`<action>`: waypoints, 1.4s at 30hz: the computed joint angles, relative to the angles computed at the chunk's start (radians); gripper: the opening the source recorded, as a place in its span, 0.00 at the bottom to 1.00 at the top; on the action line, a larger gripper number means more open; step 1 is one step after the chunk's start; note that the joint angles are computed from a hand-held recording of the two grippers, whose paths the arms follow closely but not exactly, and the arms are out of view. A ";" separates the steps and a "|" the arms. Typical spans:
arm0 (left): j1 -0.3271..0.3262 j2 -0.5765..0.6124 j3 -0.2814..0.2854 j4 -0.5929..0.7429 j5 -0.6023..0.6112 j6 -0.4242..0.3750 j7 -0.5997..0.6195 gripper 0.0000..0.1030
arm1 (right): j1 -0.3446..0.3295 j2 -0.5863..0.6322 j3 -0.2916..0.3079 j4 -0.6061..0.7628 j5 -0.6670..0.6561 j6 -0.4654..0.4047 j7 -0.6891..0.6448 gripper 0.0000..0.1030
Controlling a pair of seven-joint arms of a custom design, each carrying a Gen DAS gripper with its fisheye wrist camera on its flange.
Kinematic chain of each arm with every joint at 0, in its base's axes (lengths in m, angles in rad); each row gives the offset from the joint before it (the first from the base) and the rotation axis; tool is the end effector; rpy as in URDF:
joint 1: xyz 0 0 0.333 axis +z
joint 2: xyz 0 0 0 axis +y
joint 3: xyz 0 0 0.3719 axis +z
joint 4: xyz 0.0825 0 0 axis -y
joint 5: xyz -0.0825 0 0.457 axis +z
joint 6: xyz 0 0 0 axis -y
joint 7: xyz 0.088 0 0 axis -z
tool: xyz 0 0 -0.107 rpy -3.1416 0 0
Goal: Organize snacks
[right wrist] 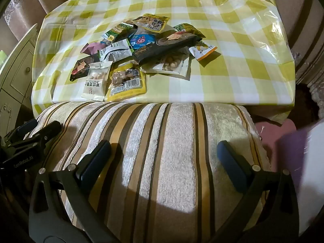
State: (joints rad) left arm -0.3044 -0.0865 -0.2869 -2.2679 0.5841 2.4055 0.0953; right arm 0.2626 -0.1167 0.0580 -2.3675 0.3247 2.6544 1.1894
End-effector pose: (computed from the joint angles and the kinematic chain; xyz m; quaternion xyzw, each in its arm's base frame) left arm 0.4845 -0.3231 0.4303 -0.8294 0.4999 -0.1556 0.1951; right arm 0.5416 0.1710 0.4237 -0.8250 0.5198 -0.0761 0.2082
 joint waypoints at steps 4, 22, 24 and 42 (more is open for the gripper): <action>0.000 0.000 0.001 0.001 -0.004 -0.002 0.004 1.00 | 0.001 0.000 0.000 -0.001 0.000 0.002 0.000 1.00; 0.000 -0.005 -0.002 -0.001 -0.006 -0.015 0.000 1.00 | 0.004 -0.008 -0.001 -0.007 0.008 0.002 -0.006 1.00; -0.002 -0.003 -0.003 0.004 -0.010 -0.025 0.000 1.00 | 0.003 -0.009 0.000 -0.008 0.007 0.002 -0.003 1.00; -0.005 0.000 -0.002 0.016 -0.012 -0.041 0.003 1.00 | 0.004 -0.007 -0.004 -0.014 0.043 0.023 -0.038 1.00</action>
